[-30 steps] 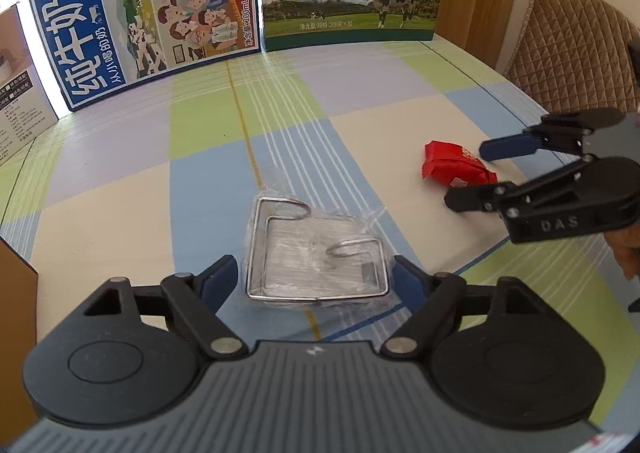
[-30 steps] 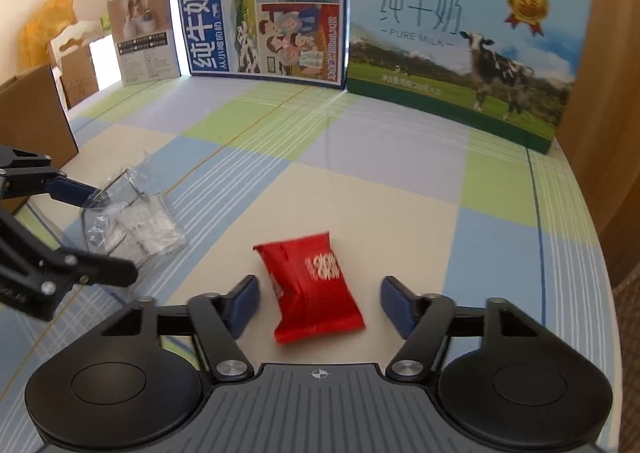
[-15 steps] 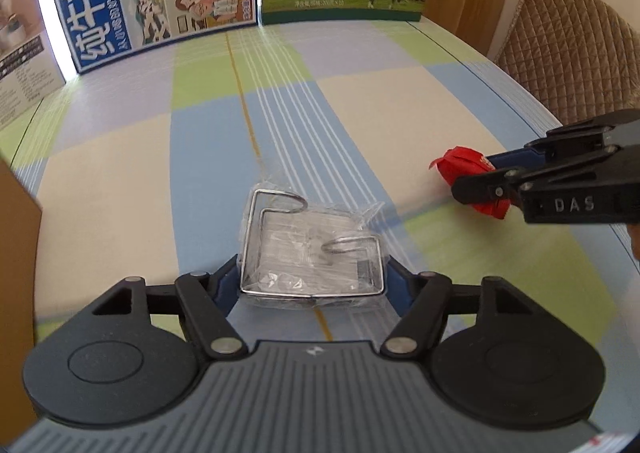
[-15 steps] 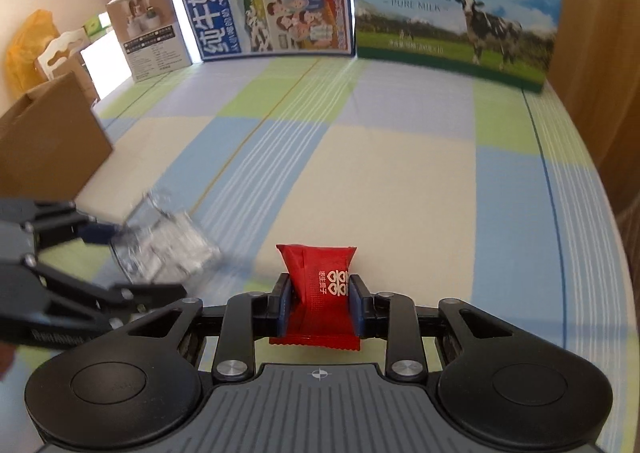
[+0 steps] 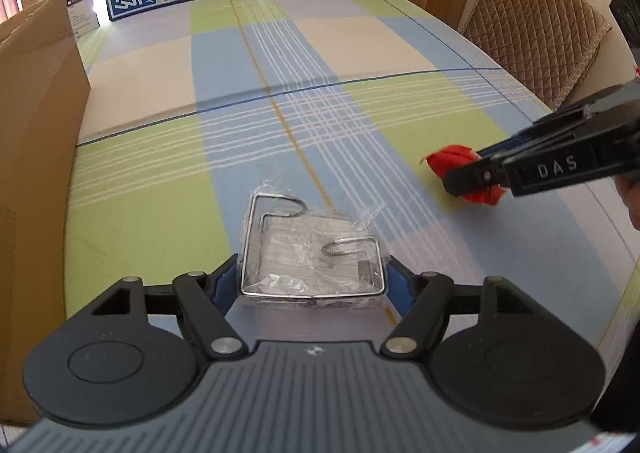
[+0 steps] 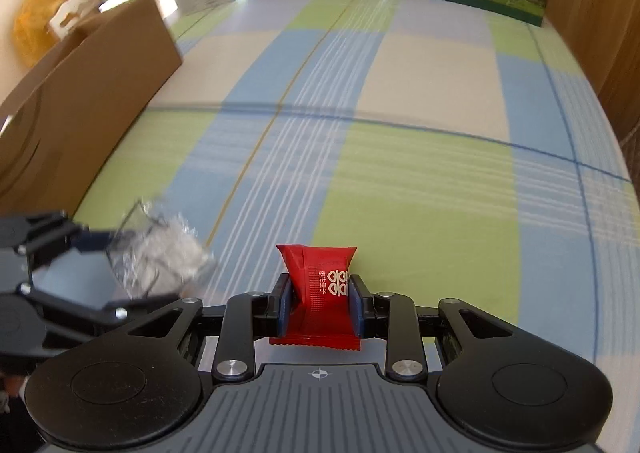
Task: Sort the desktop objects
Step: 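Grasp the wire soap rack with the left tool while the right tool grasps the red packet, then lift and carry the wire rack and red packet over the cardboard box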
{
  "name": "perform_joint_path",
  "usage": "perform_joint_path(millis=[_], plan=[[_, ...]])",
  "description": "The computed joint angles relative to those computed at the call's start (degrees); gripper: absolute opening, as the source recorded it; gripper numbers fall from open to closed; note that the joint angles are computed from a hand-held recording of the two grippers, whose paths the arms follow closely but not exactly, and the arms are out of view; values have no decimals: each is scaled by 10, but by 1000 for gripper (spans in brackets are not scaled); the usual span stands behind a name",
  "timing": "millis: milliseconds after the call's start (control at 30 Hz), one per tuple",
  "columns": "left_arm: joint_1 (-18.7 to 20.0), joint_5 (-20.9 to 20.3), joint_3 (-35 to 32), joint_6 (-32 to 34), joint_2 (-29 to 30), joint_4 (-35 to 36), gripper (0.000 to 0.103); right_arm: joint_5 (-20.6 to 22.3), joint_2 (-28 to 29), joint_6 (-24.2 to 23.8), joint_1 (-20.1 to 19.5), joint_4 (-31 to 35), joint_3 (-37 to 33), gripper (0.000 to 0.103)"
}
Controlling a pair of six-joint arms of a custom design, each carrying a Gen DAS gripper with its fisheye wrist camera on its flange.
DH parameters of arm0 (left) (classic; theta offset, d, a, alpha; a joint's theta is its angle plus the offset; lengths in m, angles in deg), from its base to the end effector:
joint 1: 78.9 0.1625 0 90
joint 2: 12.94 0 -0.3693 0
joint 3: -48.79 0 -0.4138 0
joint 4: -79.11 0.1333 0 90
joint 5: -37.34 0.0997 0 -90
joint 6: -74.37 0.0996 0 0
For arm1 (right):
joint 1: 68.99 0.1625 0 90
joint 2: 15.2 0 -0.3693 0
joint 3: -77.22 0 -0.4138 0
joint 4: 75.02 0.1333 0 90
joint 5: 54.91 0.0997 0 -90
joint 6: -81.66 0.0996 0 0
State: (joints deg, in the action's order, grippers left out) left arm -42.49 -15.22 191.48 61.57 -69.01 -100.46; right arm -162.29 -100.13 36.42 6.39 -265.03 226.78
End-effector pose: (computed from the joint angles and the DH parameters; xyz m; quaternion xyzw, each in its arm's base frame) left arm -0.1539 -0.3544 -0.0180 0.3222 0.8903 -0.1961 0.2551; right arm 0.0128 -0.3612 0.1367 0.2044 -0.9205 0.1885 0.2746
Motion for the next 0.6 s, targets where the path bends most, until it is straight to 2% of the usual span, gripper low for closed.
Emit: perform_joint_path(millis=[67, 233, 367, 467, 600], plan=[[4, -1, 4, 12, 5, -24, 75, 2, 8, -18, -7, -23, 6, 27], [14, -3, 5, 19, 6, -50, 80, 21, -4, -20, -25, -25, 16, 29], [5, 7, 6, 38, 14, -68, 80, 0, 22, -34, -15, -63, 20, 42], [6, 5, 3, 51, 21, -77, 80, -7, 46, -47, -9, -90, 18, 43], [16, -4, -1, 45, 20, -73, 80, -4, 59, -41, -7, -109, 14, 43]])
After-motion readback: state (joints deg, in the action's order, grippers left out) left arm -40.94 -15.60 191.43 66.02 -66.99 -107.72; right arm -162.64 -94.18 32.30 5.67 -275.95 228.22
